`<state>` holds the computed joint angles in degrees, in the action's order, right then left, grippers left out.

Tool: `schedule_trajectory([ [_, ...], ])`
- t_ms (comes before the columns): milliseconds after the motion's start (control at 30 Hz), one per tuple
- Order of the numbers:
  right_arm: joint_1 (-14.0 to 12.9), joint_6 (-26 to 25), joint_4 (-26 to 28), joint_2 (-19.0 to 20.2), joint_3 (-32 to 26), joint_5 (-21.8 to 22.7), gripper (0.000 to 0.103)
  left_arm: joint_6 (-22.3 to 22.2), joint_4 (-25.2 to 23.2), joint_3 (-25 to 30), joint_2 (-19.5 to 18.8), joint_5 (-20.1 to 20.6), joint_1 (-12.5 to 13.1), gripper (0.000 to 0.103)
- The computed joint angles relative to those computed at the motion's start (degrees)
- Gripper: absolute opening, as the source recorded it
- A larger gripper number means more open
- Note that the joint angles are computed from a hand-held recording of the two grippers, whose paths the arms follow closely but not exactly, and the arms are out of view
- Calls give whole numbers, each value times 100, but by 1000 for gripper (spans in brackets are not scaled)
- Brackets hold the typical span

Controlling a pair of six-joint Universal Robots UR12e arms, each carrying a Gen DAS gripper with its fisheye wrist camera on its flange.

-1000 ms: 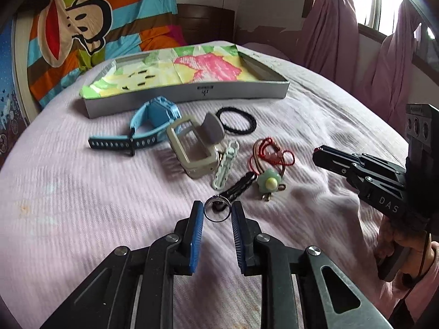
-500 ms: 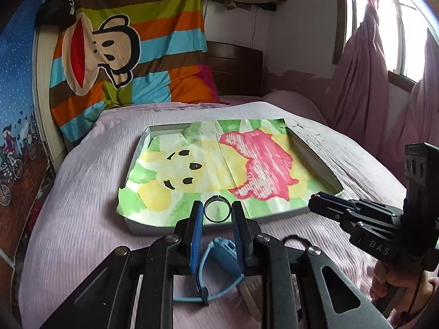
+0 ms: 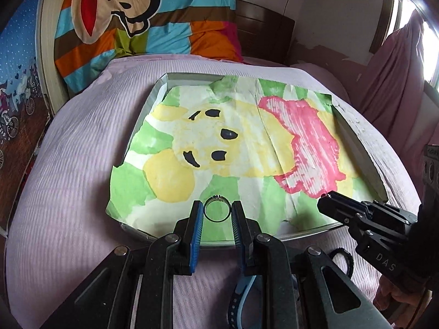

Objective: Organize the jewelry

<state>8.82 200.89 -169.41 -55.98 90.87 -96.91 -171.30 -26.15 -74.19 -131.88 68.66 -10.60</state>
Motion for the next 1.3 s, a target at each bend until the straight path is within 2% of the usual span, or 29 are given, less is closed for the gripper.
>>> schedule_trajectory([
  [100, 13, -72, 59, 10, -44, -3, 13, -114, 143, -88, 27, -99, 30, 21],
  [133, 21, -113, 33, 6, -28, -51, 15, -159, 153, -111, 40, -182, 45, 27],
  [167, 32, -148, -43, 1, 1, -93, 22, -204, 173, -127, 48, -269, 62, 31],
  [200, 46, -174, -183, -9, 55, -150, 29, -262, 277, -182, 72, -327, 77, 43],
  [233, 50, -193, -345, -30, 125, -204, 32, -329, 463, -272, 106, -350, 89, 56],
  [333, 55, -215, -789, -93, 332, -321, 36, -472, 1013, -527, 201, -497, 134, 60],
  [400, 71, -210, -1146, -129, 481, -429, 44, -477, 1235, -678, 275, -480, 140, 62],
  [500, 100, -249, -1724, -175, 688, -553, 54, -528, 1809, -943, 378, -346, 129, 82],
  [533, 116, -284, -1905, -190, 751, -600, 56, -546, 2029, -1042, 414, -290, 124, 84],
  [700, 226, -471, -2694, -283, 1046, -945, 79, -714, 2828, -1430, 557, -292, 160, 101],
  [767, 273, -496, -2983, -325, 1164, -1073, 82, -804, 3158, -1592, 614, -349, 193, 103],
  [867, 321, -575, -3418, -407, 1358, -1141, 95, -893, 3623, -1826, 699, -358, 218, 103],
  [967, 415, -753, -3879, -466, 1534, -1313, 100, -859, 4032, -2093, 806, -286, 213, 103],
  [1100, 569, -998, -4371, -551, 1761, -1527, 101, -860, 4544, -2452, 942, -230, 226, 103],
  [1300, 809, -1239, -4808, -647, 2090, -1995, 101, -765, 5004, -2929, 1082, -309, 269, 103],
])
